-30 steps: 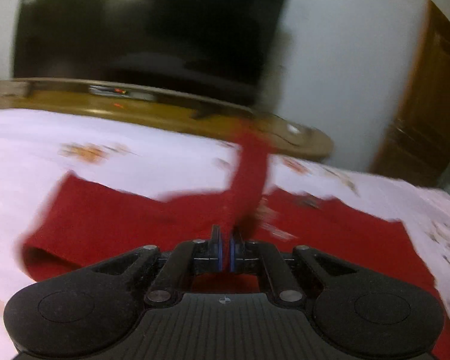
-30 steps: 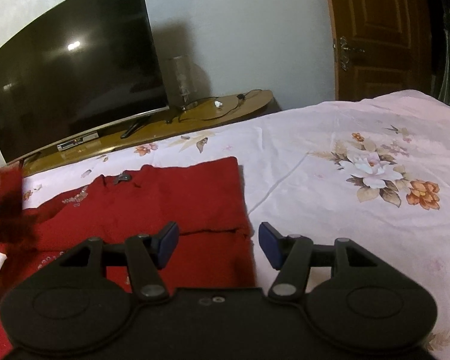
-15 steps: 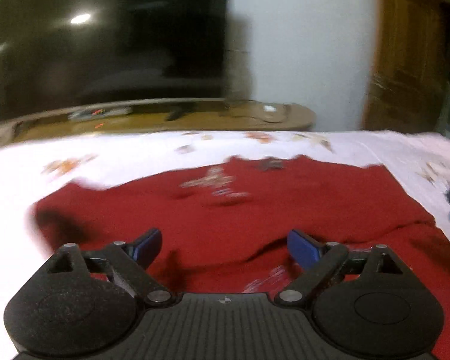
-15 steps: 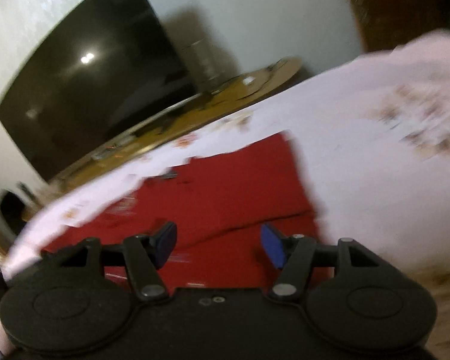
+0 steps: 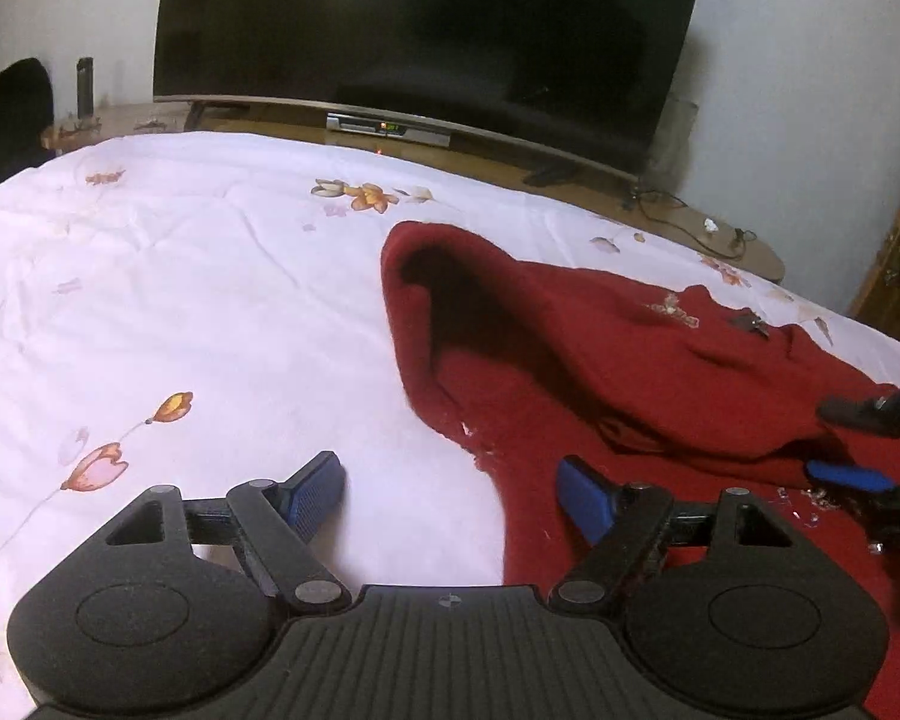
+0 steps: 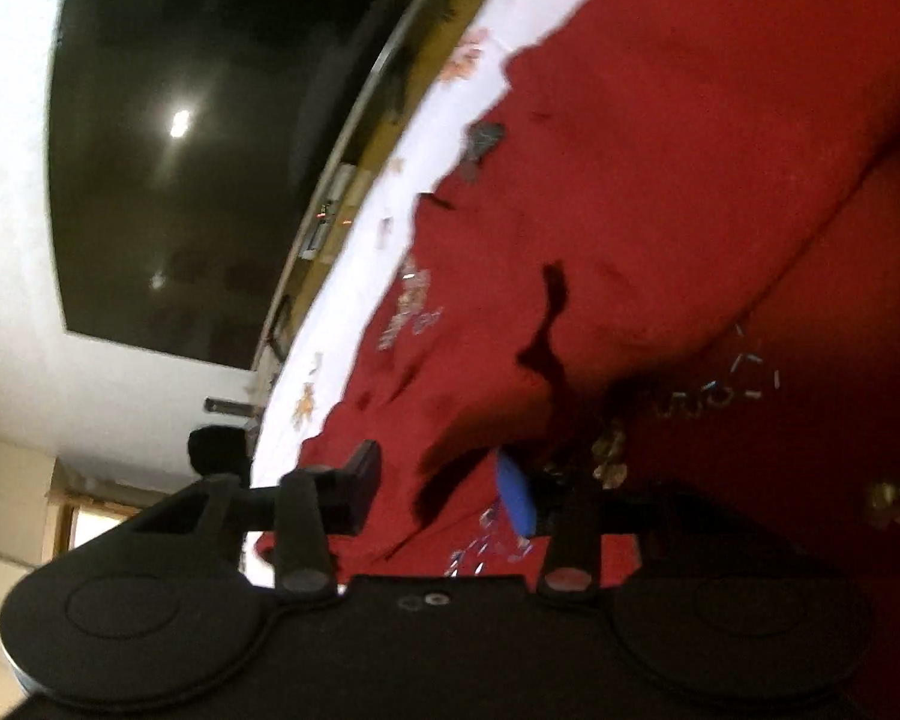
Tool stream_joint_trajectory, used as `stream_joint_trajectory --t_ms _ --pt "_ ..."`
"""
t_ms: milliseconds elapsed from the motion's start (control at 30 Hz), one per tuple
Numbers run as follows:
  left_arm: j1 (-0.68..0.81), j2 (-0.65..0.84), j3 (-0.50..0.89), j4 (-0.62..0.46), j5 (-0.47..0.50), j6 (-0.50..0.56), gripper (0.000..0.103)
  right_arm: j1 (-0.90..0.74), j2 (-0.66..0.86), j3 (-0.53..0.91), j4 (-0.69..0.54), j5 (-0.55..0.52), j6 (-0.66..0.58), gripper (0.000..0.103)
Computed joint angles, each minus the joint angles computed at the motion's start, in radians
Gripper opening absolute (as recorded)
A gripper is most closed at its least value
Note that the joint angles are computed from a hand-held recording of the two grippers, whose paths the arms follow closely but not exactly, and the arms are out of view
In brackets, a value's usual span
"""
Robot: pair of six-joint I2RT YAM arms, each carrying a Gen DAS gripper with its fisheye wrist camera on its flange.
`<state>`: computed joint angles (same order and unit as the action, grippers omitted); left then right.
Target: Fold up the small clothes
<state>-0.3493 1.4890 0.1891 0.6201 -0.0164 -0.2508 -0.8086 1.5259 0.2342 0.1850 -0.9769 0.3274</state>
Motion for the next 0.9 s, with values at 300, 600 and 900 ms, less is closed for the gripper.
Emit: stream_joint_trajectory --t_ms 300,600,900 --pt "0.0 -0.019 0.002 -0.024 -0.021 0.07 0.059 -0.162 -0.312 0.061 -0.236 0.102 -0.332 0.006" --pt "0.019 0.02 0.084 -0.079 0.072 0.146 0.016 -0.329 -0.22 0.18 -0.316 0.127 -0.651 0.006" --pt "-0.007 0.044 0.082 -0.042 0.08 0.155 0.004 -0.412 -0.264 0.196 -0.373 0.052 -0.837 0.006"
